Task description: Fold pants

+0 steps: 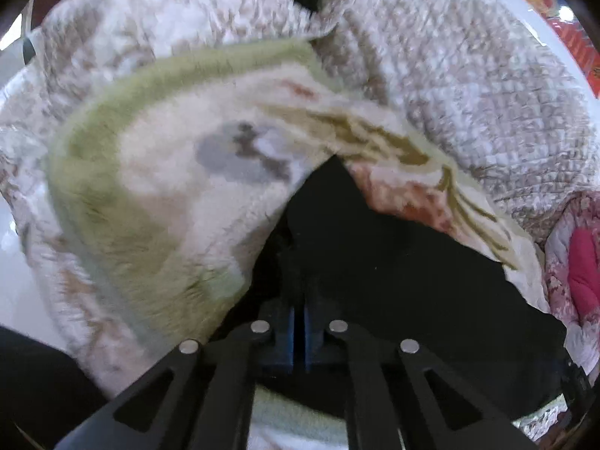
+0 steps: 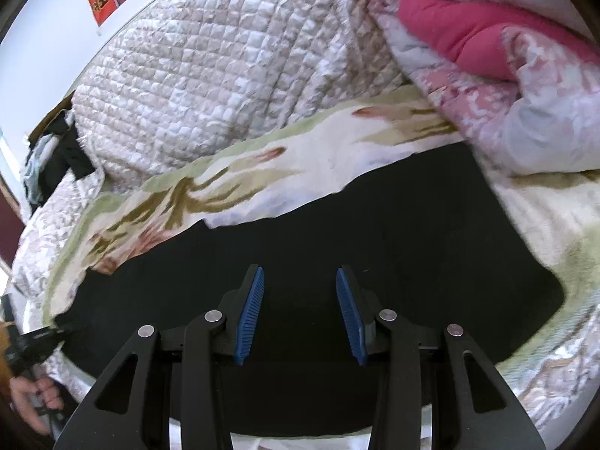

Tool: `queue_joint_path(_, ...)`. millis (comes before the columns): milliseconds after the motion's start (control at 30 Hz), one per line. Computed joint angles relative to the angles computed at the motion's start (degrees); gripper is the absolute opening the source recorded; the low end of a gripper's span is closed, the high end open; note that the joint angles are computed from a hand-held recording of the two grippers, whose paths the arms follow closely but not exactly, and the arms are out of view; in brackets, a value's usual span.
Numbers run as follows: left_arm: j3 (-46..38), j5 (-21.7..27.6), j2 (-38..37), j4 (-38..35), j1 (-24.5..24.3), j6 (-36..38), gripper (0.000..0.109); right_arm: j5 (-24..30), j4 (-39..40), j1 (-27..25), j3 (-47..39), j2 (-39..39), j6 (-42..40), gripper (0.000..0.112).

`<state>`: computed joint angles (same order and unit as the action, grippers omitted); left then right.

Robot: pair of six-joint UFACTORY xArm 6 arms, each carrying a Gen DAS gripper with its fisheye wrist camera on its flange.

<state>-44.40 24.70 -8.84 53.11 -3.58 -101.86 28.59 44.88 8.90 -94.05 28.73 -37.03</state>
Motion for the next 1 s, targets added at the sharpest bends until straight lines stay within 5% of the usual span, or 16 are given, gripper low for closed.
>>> queue_joint_path(100, 0.8, 3.3, -1.6, -0.2, -2.1, 1.8, 0.004, -2.1, -1.5, -0.7, 0.3, 0.0, 2.9, 0.041)
queue_joint_path(233, 2.7, 0.2, -0.5, -5.2, -0.3, 5.4, 0.006, -2.4, -7.0, -2.1, -0.9, 1.3, 11.3, 0.041)
queue_joint_path(500, 0.3, 14.9, -5.2, 2.8, -3.4, 0.5, 0.010, -7.4, -11.0, -3.2, 2.1, -0.8, 15.9, 0.041)
queue_joint_path(567, -0.5, 10.5, -4.7, 3.7, -2.8, 1.9, 0.010, -4.1, -9.1, -3.1, 2.1, -1.7, 12.6, 0.041)
queue_joint_path(700, -3.6, -1.2, 0.3, 3.9, -3.1, 7.2, 0.033, 2.2, 0.1, -2.3, 6.6, -5.9, -0.3, 0.041)
queue_joint_path(833, -6.7, -12.9, 8.2, -10.4, -4.3, 25.4, 0.034, 10.3, 1.8, -0.2, 8.4, -7.5, -12.5, 0.041)
queue_joint_path(1000, -6.5, -14.5, 10.4, -22.9, -6.7, 39.5, 0.034, 15.9, -1.5, 3.6, 8.9, -7.2, -23.0, 0.041)
